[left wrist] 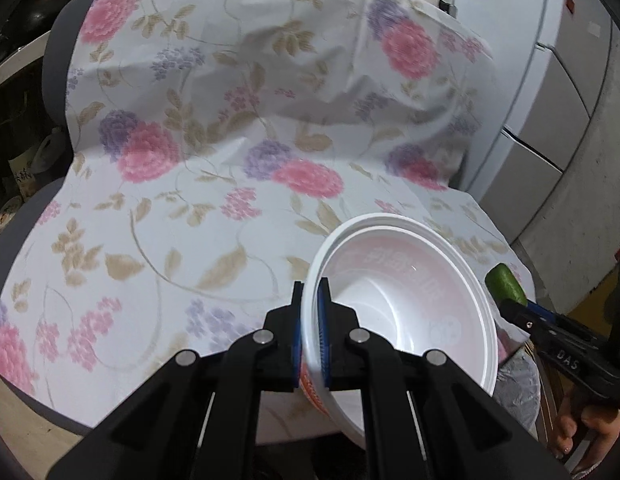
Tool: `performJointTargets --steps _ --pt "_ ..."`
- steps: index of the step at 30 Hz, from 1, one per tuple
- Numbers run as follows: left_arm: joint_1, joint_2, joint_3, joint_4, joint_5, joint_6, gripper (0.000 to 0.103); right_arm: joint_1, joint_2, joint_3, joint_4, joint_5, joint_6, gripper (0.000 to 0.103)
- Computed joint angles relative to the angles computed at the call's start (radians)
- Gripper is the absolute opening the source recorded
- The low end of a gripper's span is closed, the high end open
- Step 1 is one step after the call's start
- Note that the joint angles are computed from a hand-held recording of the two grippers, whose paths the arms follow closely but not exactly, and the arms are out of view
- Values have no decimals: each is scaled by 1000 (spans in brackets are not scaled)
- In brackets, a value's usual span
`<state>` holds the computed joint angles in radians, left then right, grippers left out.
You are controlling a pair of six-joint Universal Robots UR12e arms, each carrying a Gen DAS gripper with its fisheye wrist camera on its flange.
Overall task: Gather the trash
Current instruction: 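Carry cup and cucumber to the bin and open both tools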
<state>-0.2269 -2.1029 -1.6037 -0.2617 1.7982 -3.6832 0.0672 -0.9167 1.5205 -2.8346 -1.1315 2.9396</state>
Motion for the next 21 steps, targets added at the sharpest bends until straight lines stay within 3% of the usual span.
performJointTargets --steps 8,17,21 --pt "-39 -34 48 22 -69 46 5 -61 -75 105 -108 9 53 31" --pt "-98 -133 225 -9 -198 228 5 -155 -135 193 -228 -129 180 31" --pt "-135 -197 330 -72 -270 304 5 -198 -153 226 -253 -190 235 31"
